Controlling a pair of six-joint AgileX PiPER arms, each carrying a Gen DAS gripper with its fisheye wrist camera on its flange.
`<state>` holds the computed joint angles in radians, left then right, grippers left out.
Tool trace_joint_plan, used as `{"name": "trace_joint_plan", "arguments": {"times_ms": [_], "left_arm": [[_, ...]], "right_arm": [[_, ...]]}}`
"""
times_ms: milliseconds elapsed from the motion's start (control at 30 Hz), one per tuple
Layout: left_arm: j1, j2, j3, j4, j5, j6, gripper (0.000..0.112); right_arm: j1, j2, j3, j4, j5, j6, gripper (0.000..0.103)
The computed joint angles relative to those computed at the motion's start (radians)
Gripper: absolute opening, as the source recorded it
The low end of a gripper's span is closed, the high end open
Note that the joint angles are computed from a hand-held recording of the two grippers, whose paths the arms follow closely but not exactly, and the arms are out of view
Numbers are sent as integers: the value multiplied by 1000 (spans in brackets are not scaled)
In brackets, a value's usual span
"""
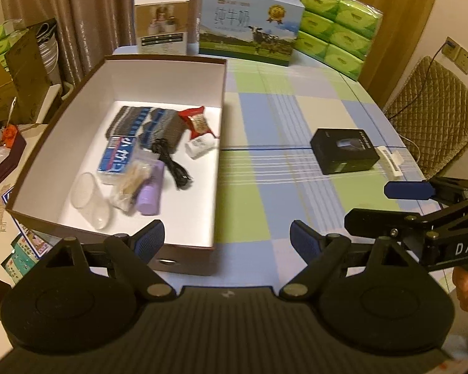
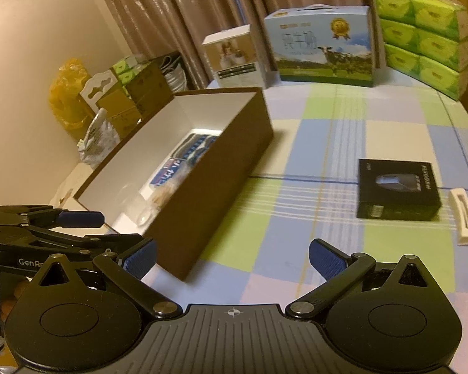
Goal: Organize objects
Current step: 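Withdraw both tools from the box toward the black shaver box and white clip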
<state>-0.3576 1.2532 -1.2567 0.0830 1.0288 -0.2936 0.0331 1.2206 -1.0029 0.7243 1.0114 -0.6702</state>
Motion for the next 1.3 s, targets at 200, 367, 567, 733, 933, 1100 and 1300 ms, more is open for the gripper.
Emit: {"name": "trace_joint_plan", "arguments": {"times_ms": [200, 367, 567, 733, 933, 1100, 1300], "left_arm": [[-100, 46, -37, 45, -10, -84, 85], [-170, 109, -77, 59, -45, -123, 85], [-234, 237, -166, 53, -103, -124, 85], [-261, 370, -260, 21, -143, -75, 85], [-281, 523, -355, 11, -177, -47, 85], [-271, 636, -457, -11, -191, -4, 84], [-217, 783, -631, -227, -214, 262, 86]], "right_arm": [[-148, 22, -15, 27, 62, -78, 101], [-270, 51, -30, 27, 85, -121, 101], [-395, 112, -59, -1, 62, -135, 101], [-476, 178, -83, -21, 31, -143, 101], [-533, 249, -88, -27, -47, -156, 101], [-549, 313, -111, -54, -140, -118, 100], [-582, 406, -190, -85, -167, -43, 100]]}}
